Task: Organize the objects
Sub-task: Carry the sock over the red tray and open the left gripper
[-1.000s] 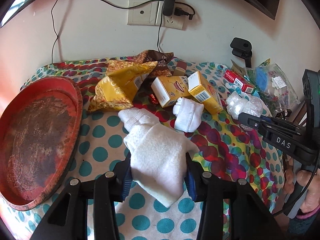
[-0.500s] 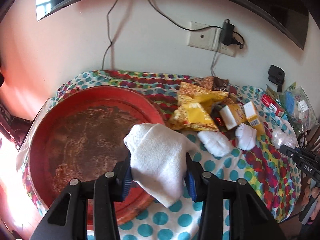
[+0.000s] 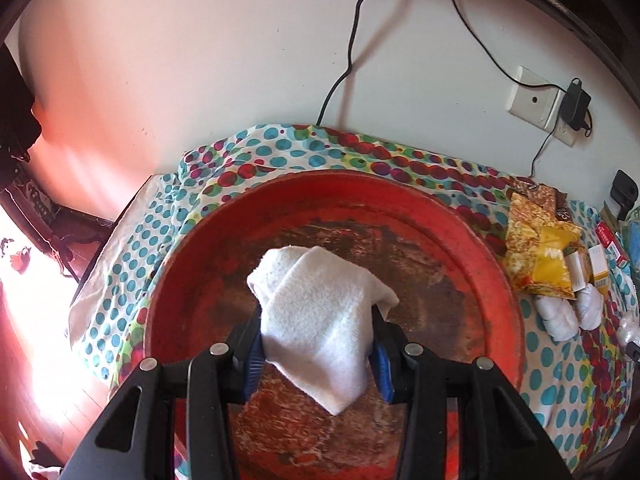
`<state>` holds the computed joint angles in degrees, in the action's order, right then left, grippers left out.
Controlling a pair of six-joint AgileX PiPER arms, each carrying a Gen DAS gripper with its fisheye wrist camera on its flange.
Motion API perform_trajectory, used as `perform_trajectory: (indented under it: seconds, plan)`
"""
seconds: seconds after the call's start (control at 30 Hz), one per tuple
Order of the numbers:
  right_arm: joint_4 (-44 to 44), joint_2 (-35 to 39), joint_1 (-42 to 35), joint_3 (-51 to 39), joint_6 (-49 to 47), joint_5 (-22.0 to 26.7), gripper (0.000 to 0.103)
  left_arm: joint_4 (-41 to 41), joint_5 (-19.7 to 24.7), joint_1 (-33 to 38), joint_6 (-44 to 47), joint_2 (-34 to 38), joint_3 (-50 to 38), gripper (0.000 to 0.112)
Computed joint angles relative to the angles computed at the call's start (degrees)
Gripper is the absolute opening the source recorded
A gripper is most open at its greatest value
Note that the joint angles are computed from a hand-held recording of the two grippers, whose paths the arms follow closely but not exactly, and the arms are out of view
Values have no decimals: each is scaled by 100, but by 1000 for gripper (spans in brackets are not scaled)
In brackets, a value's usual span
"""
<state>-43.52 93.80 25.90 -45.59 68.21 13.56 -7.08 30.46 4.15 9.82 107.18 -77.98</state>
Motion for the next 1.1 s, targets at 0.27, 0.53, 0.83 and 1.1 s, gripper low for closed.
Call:
perform_trajectory:
  seconds: [0.27,0.53,0.83,1.1]
  plan:
    - [134,37,166,-115,6,279,23,-523,801,494,1015,1088,-1353,44]
    - [234,87,450,-393,-7,652,23,-357,1468,700,972,2084,-2666,45]
    - [449,346,728,-757,-238,845,23,158,1461,689,668,2365,-2881,46]
    - [494,462,908,-881,-264,910,23,521,1447,606,311,2345,-2852,51]
